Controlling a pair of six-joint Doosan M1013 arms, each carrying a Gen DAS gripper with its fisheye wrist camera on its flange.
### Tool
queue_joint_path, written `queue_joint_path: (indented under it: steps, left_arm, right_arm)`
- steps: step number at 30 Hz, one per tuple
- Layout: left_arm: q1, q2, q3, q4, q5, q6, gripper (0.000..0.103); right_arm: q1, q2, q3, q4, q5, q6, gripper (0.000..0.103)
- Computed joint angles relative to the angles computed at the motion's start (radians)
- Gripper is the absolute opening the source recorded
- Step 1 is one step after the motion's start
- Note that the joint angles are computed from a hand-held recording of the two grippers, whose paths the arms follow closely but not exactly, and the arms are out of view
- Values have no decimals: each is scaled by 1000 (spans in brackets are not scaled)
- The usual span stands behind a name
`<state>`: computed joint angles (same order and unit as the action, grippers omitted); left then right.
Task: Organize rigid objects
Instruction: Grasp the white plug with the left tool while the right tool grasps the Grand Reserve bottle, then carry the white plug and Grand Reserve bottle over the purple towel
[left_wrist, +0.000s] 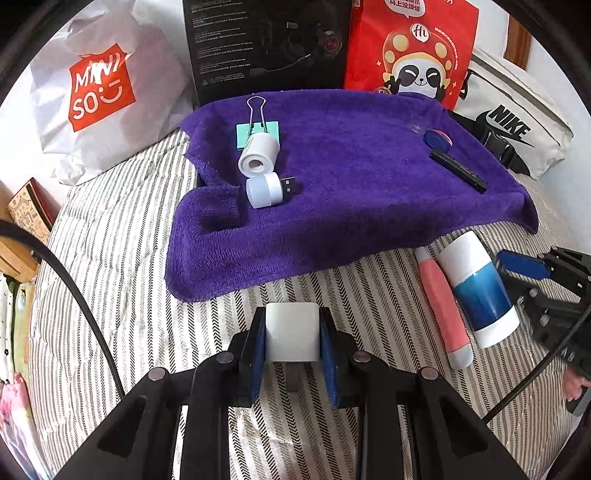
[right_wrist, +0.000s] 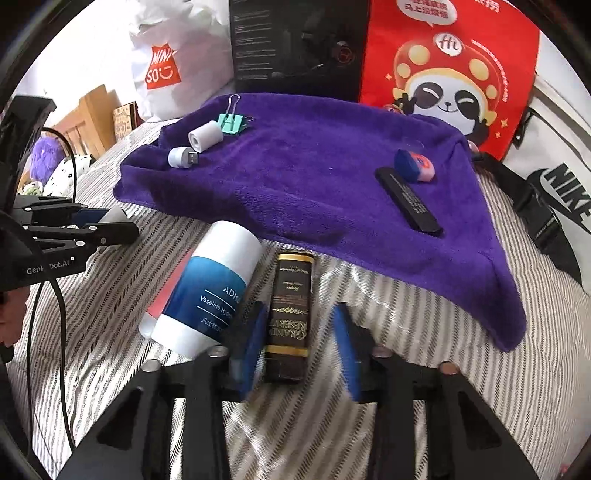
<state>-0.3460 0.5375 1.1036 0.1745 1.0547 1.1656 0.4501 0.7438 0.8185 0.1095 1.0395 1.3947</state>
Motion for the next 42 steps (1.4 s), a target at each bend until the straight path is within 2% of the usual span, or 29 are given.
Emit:
queue_joint_path:
  steps: [4,11,18,25,31,36,42]
  left_arm:
    - [0,-9,17,2,-18,-10,25]
    - [0,0,-1,-2,2,-1,26]
    - [-1,4,-6,2,5,7,26]
    - [0,4,0,0,-19,8,25]
    - [6,-11,12,-32,-23,18,25]
    - [6,-19,1,-23,-25,19,25]
    - [14,-13,-31,-29,-26,32,25]
  right_arm:
    - [-15,-9,2,25,45,30,24]
    - [1,0,-8,-35,30,50,26]
    - [-3,18,-40,-14,51,32,27]
    - [-9,21,-39,16,31,7,25]
    - [-27,31,-69,76,89,-4,23]
    - [-35,-6,-27,94,48,-19,23]
    - [-45,-9,-49,114,51,-24,23]
